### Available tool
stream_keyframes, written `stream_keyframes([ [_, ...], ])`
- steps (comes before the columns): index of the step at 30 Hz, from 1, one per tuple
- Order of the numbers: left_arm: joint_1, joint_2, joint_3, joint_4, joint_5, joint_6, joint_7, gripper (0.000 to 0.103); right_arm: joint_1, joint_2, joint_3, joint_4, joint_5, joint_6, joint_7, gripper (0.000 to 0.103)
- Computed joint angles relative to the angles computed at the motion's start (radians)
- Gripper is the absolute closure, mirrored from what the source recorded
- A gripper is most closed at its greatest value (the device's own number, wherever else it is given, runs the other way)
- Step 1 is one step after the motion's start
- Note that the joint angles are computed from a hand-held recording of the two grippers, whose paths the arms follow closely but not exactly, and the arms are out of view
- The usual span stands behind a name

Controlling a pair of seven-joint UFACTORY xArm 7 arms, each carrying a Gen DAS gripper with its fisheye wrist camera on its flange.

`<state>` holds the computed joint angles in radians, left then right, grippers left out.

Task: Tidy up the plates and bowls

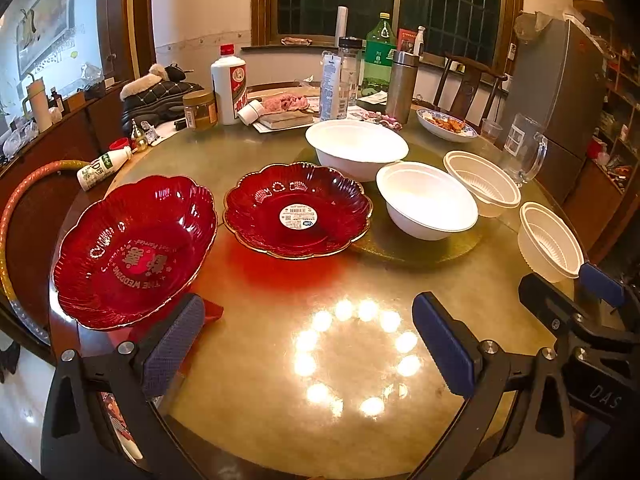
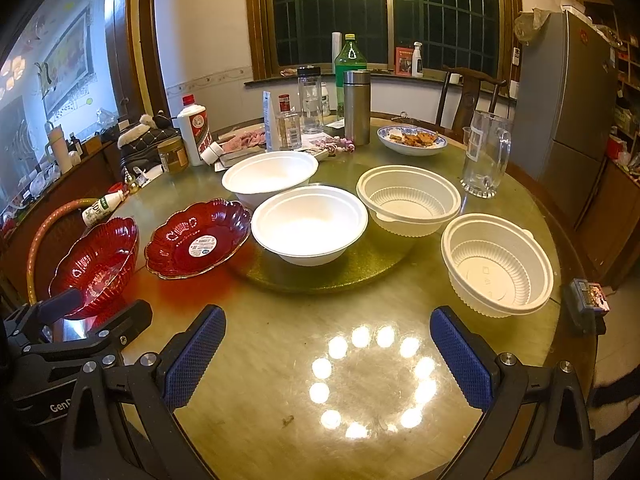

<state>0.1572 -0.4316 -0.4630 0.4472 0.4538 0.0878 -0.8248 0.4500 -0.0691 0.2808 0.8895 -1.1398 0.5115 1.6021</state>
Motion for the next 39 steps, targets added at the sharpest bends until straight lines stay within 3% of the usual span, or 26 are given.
stream_keyframes([
  [39,0.001,-0.038,-0.001,-0.025,-0.006,0.011,-0.003,0.0,0.013,-0.007,0.015,0.015,0.041,0.05,-0.041,0.0],
])
